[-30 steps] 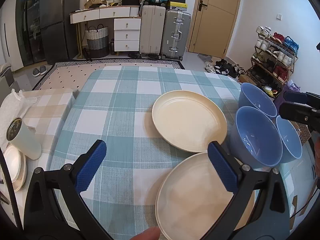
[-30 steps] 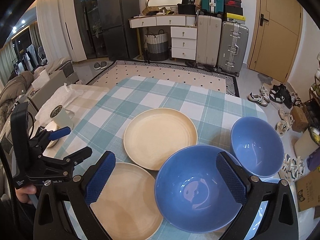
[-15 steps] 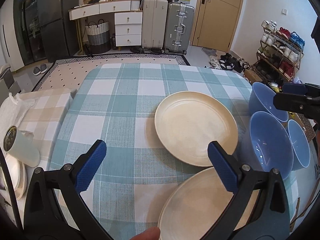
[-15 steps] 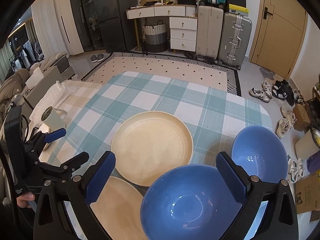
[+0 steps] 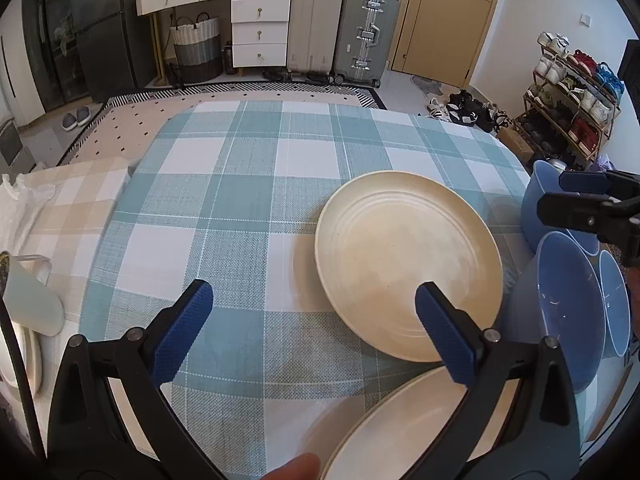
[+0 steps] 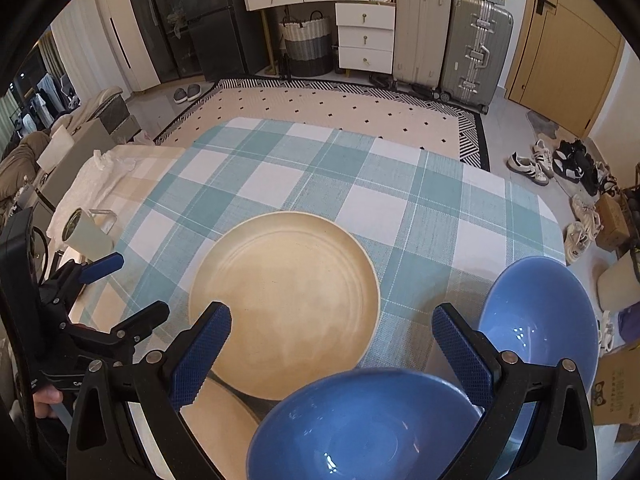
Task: Organize plates and bowls
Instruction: 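Close the left tool on the next plate rim while the right tool grips it too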
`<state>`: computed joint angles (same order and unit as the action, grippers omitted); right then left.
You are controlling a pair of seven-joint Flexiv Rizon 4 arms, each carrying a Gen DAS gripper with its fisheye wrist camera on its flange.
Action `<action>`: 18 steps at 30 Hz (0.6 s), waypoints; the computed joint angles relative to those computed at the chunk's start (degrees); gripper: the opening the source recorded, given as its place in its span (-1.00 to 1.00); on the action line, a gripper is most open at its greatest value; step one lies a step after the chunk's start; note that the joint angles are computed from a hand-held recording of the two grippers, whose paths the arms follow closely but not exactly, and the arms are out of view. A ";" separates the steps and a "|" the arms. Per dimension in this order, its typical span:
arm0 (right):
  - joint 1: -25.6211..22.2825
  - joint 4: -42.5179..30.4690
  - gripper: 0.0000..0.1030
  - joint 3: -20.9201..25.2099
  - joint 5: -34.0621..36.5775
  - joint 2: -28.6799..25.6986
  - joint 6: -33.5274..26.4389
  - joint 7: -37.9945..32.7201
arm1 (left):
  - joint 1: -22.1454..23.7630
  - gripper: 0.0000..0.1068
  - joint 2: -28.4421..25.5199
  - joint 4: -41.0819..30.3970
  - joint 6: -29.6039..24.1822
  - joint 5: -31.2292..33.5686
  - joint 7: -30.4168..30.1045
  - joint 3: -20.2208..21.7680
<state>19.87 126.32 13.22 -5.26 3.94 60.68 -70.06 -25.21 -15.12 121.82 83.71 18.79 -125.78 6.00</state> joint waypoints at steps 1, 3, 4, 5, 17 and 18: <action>-0.01 -0.20 0.99 -0.14 -0.02 -0.50 -0.09 -0.05 | 0.70 0.88 -0.56 -0.09 0.07 -0.81 0.79 -0.74; -0.11 -0.60 0.98 -0.41 -0.21 -1.71 -0.26 0.00 | 1.27 0.88 -1.50 -0.29 0.09 -1.95 1.92 -1.32; -0.18 -0.83 0.98 -0.52 -0.53 -2.34 -0.47 0.07 | 1.49 0.88 -1.95 -0.34 0.13 -2.60 2.53 -1.59; -0.24 -0.93 0.98 -0.57 -0.61 -2.80 -0.46 -0.09 | 1.80 0.88 -2.48 -0.38 0.25 -3.38 3.34 -1.98; -0.79 -4.77 0.97 -0.83 1.66 -8.43 -3.41 -3.59 | 4.31 0.88 -6.96 -0.06 1.72 -13.58 11.89 -5.15; -0.93 -5.33 0.97 -0.78 2.58 -8.86 -3.91 -4.29 | 4.79 0.88 -7.23 0.08 1.85 -14.67 12.78 -5.74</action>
<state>18.94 120.99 12.45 -2.68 -4.92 56.77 -74.34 -20.42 -22.35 121.90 85.56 4.12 -113.00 0.26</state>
